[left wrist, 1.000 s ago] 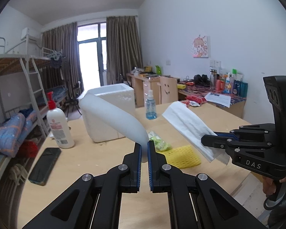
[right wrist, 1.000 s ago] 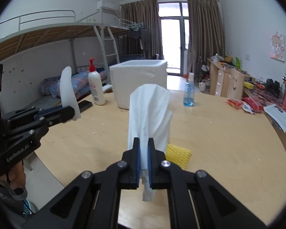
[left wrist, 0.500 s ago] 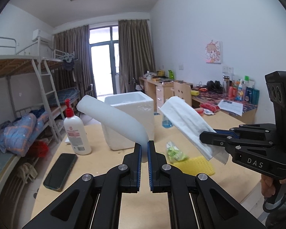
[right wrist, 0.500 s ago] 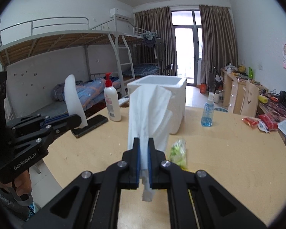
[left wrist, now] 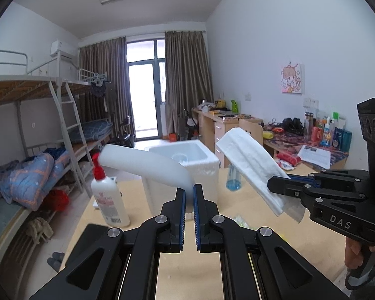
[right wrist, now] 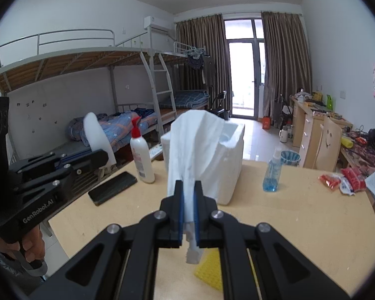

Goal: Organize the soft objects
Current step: 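Carry the tissues and foam bar with both tools over the white foam box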

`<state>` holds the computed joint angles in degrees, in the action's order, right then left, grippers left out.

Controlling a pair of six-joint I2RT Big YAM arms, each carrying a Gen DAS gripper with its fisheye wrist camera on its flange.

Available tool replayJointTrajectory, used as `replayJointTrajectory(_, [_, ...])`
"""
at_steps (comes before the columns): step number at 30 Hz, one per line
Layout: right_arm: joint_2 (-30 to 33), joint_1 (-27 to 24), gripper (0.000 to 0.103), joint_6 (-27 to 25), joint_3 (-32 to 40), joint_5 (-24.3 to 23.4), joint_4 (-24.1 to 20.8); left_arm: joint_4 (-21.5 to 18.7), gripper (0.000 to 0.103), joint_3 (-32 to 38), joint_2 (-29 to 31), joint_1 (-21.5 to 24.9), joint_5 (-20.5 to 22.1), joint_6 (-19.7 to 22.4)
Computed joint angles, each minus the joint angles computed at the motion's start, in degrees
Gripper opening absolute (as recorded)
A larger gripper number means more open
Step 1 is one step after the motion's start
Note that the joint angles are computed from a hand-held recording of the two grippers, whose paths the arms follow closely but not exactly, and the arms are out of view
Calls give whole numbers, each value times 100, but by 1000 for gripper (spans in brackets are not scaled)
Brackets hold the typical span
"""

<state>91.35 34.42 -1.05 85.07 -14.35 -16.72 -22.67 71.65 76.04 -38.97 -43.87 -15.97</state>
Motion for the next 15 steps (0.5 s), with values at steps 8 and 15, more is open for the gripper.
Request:
replayJointTrajectory(8, [260, 25, 9, -99, 603, 36, -248, 100, 7, 385, 177, 209, 140, 316])
replayJointTrajectory(15, [546, -28, 9, -205, 1155, -4, -551, 208, 7, 686, 333, 360, 193, 763])
